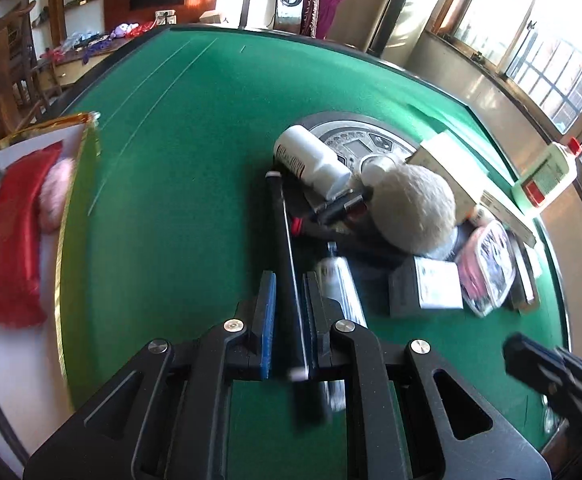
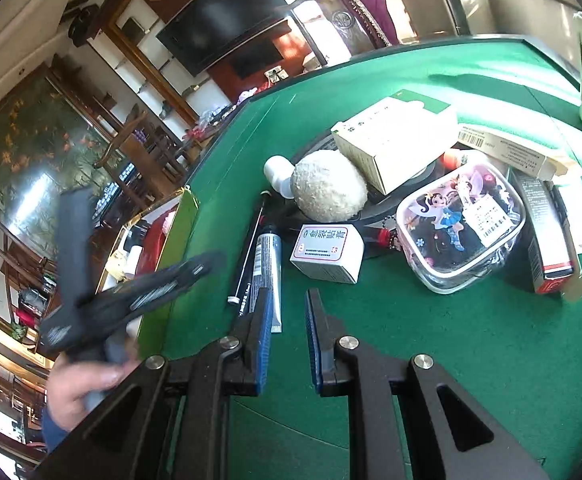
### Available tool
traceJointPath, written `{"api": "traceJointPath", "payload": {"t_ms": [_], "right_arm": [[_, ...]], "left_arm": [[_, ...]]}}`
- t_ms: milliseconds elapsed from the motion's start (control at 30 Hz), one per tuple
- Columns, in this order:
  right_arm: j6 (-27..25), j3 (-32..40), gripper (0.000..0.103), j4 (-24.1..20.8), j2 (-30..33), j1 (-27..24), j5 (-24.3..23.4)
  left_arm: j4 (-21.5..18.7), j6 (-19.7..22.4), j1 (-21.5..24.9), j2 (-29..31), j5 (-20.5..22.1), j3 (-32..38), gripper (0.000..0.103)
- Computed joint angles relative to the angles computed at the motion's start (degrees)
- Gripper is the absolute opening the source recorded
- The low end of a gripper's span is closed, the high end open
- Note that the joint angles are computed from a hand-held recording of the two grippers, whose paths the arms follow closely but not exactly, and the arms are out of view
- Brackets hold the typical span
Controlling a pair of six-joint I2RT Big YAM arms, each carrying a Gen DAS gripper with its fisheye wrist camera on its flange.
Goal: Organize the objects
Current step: 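Move both tools back to the pile on the green table, then grasp another black marker with the left tool while the right reaches the white medicine box, then grasp the white box with red print with the right tool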
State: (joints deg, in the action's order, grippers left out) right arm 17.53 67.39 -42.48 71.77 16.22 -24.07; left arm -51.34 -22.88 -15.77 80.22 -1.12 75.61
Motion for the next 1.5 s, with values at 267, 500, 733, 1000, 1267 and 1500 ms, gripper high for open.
{"api": "traceJointPath", "payload": {"t_ms": [267,500,733,1000,1267,1500], "right_arm": [[-0.6,0.2,0.015,0.3,0.4,0.1,2.2],[-1.6,1.8,0.015,-0.2,3.7,0.5,7.9],[0.3,0.1,0.056,4.3,4.5,1.0,6.2],[5.5,3.9,0.065,2.0,8.3,5.7,15.3],[4.7,8.0,0.063,-2.5,13.2,9.4,30.5],[2.6,5.4,0.047,1.3,11.8,9.0,31.2]], "left_arm": [[-0.9,2.8,-0.1,5.1,-2.1,3.2,0.014],[2.9,7.5,-1.6,3.2,-7.7,-0.9,0.015],[3.1,10.7,-3.4,0.3,-10.6,-4.2,0.014],[4.5,9.3,-2.2,0.6,-10.9,-4.6,0.014],[5.6,9.5,-2.5,0.9,-12.0,-4.5,0.015],[6.6,9.5,-2.8,0.9,-13.2,-5.0,0.015]]}}
